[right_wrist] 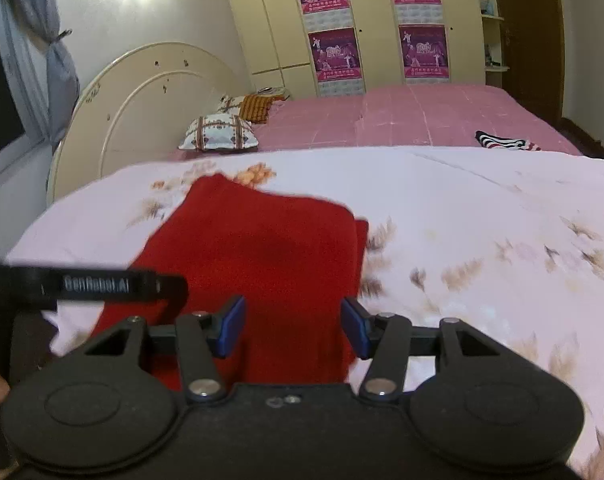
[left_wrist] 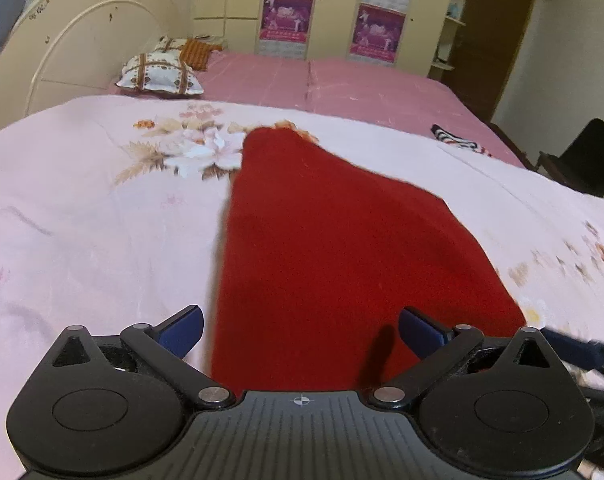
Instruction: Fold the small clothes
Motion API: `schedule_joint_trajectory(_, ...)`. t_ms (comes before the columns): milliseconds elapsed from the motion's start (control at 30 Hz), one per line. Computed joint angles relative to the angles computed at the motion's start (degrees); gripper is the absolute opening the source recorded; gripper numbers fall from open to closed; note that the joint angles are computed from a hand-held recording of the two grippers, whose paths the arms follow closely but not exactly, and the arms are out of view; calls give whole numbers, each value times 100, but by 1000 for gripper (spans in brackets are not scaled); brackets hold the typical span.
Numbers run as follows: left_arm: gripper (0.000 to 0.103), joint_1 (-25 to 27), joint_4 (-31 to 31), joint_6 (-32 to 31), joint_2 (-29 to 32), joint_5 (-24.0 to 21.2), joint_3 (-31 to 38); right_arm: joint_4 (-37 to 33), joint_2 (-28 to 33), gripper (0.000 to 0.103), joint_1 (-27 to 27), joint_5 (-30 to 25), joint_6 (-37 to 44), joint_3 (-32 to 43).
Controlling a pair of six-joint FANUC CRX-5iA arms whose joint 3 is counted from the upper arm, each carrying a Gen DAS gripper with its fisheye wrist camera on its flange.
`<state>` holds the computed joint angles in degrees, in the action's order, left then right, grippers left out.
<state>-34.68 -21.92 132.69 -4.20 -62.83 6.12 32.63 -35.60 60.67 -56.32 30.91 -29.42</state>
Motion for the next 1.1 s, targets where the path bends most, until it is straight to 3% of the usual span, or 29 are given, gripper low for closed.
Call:
schedule_joint_trajectory(167,103,-249,-70,6,-55,-223,-147,-134,-71,51,313,-485,-335,-172)
schedule_joint_trajectory(567,103,-363,-17,436,156,-850,34,83,-191,55,564,-786,-827,-240)
schedule_joint_trajectory(667,103,-537,-264,462,221,-1003,164,283,-213,56,616,-806,-933,-277)
schedule_joint_trajectory(800,103,-742,-593,523,267,-1105,239,-110,2,57,452,-914,-552,-112)
schedule_joint_trajectory(1100,103,-1208,-1240,699,447,-1573,561,-59,-148,62,565,-909,-676,-196)
